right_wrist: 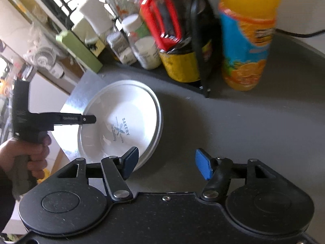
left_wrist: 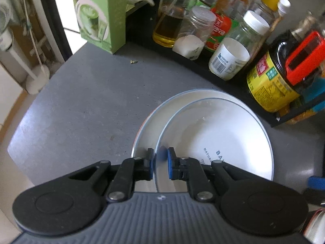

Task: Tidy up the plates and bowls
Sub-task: 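Lower the 'BAKERY' plate onto the 'Sweet' plate and open both tools, then move both tools to the red bowl stack and close on its rim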

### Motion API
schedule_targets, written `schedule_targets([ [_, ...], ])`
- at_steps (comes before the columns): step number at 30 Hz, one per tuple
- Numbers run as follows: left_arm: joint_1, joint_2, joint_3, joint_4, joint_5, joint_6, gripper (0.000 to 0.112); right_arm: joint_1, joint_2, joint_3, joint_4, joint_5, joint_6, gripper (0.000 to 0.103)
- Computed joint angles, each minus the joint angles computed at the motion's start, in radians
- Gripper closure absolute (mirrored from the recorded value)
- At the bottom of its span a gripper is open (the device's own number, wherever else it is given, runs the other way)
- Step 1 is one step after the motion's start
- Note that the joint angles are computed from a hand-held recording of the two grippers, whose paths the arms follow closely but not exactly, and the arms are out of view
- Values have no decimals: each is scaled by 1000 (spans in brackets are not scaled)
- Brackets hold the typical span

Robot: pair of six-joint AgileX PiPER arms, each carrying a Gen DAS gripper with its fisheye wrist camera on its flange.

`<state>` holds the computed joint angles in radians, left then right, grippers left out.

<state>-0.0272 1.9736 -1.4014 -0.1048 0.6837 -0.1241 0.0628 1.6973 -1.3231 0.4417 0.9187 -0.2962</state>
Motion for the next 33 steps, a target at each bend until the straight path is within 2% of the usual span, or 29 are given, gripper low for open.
schedule_targets([
  [3, -19, 5, -18, 57, 20, -33, 99, -67, -84, 66, 48, 2, -56, 32],
  [5, -36, 15, -52, 107, 68, -75, 99, -125, -142, 111, 78, 11, -97, 27],
  [9, -81, -28, -43, 234, 98, -182, 94, -282, -245, 199, 145, 56, -209, 25],
  [11, -98, -52, -34, 261, 115, -223, 81, -360, -274, 232, 171, 79, -265, 22],
  [12, -106, -65, -28, 264, 119, -246, 78, -405, -285, 247, 186, 93, -299, 21],
  [14, -122, -103, 1, 242, 111, -264, 66, -480, -301, 276, 203, 109, -355, 13],
  [16, -145, -139, 34, 203, 94, -244, 57, -553, -316, 308, 216, 118, -397, 12],
  [22, -261, -239, 144, 140, 47, -286, 39, -745, -350, 385, 257, 170, -525, 7],
  [26, -354, -284, 208, 128, 5, -336, 36, -839, -343, 413, 266, 213, -605, 7],
  [33, -498, -309, 249, 186, -7, -465, 36, -926, -342, 478, 264, 244, -697, 7],
])
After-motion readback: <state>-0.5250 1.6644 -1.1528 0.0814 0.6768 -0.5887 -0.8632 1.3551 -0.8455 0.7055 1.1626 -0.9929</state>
